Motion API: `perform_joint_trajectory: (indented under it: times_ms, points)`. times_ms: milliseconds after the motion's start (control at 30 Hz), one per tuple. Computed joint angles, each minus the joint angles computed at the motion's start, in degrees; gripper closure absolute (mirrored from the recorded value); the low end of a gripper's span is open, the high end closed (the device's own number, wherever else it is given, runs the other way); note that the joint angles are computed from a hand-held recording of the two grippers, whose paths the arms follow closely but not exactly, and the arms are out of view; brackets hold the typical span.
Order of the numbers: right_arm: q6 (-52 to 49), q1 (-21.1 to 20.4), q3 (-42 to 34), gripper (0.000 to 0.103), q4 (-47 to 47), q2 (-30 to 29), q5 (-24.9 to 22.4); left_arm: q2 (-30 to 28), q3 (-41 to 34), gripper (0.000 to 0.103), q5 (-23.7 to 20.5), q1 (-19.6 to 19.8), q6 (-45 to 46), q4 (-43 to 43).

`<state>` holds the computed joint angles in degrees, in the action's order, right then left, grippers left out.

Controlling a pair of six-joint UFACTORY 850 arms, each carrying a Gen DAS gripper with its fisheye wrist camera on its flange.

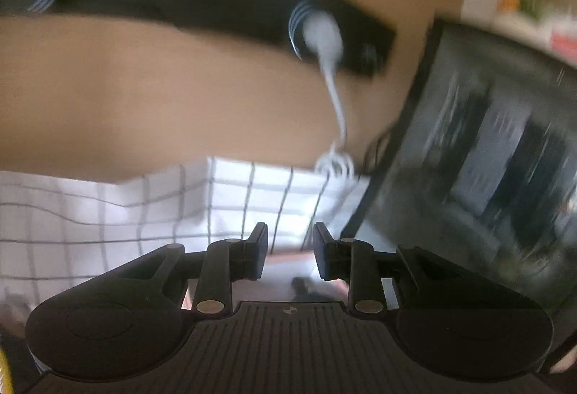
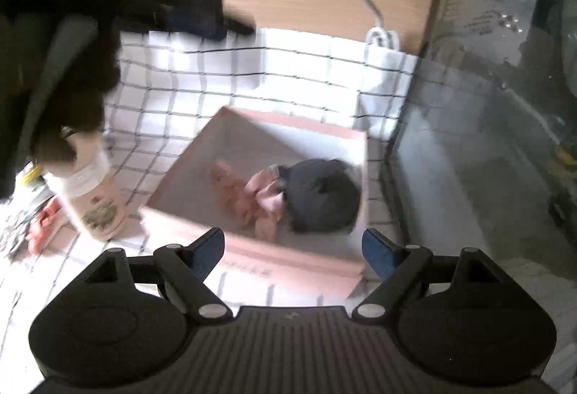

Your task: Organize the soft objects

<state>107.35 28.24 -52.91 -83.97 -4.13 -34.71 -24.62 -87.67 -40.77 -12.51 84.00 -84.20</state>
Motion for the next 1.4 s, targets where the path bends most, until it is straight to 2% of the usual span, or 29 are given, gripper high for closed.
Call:
perform_joint_trajectory:
  times_ms: [200, 333, 400, 500, 633, 700, 767, 900, 1033, 1133, 1167, 1233, 1333, 1400]
  points:
    - [-1.1, 3.7, -0.6, 0.019, 1.3, -2.1, 1.9, 7.7, 9.7, 0.073, -0.7, 5.8, 1.6, -3.4]
    - [-3.9, 6.5, -1.8, 0.019, 3.1, -3.9, 3.0, 11.9, 15.9, 0.073, -0.3, 11.2, 3.1, -3.8]
    - [-4.8, 7.4, -2.5, 0.019, 3.5, -4.7, 3.7, 13.9, 19.3, 0.073, 2.2, 14.2, 3.5, -4.1]
    - [-5.5, 8.2, -3.9, 0.019, 3.5, -5.8, 5.6, 15.3, 23.0, 0.073, 8.9, 18.1, 1.8, -5.7]
    - [-8.3, 9.2, -7.8, 0.019, 4.0, -9.0, 8.2, 15.5, 24.6, 0.073, 18.3, 22.6, -14.3, 4.6]
    - [-10.4, 9.8, -10.4, 0.019, 4.4, -11.1, 9.2, 15.4, 24.9, 0.073, 19.3, 24.9, -20.0, 10.6]
    - [-13.0, 10.4, -13.8, 0.019, 4.8, -13.7, 10.4, 15.5, 25.4, 0.073, 18.8, 27.3, -22.8, 14.7]
    - [-17.5, 12.2, -22.0, 0.019, 2.4, -19.9, 10.2, 15.5, 26.3, 0.073, 14.6, 30.5, -21.7, 15.5]
    - [-27.0, 12.7, -32.9, 0.019, 3.3, -26.6, 9.1, 15.8, 27.2, 0.073, 10.4, 31.3, -17.0, 14.6]
    - [-39.2, 11.3, -44.9, 0.019, 14.8, -33.5, 8.0, 16.0, 27.8, 0.073, 7.1, 31.5, -15.1, 14.7]
    - [-40.5, 10.8, -48.3, 0.019, 16.6, -35.6, 7.7, 15.8, 28.0, 0.073, 6.2, 31.6, -14.5, 14.6]
    - [-47.0, 9.4, -57.2, 0.019, 25.7, -40.9, 5.0, 15.3, 27.9, 0.073, 4.7, 31.5, -14.8, 16.0]
    - [-54.4, 7.5, -66.5, 0.019, 35.8, -46.6, 1.4, 15.1, 27.9, 0.073, 3.7, 31.5, -14.2, 16.8]
    - [-59.6, 6.5, -73.3, 0.019, 41.7, -50.9, -3.0, 14.9, 27.7, 0.073, 3.2, 31.7, -13.7, 16.5]
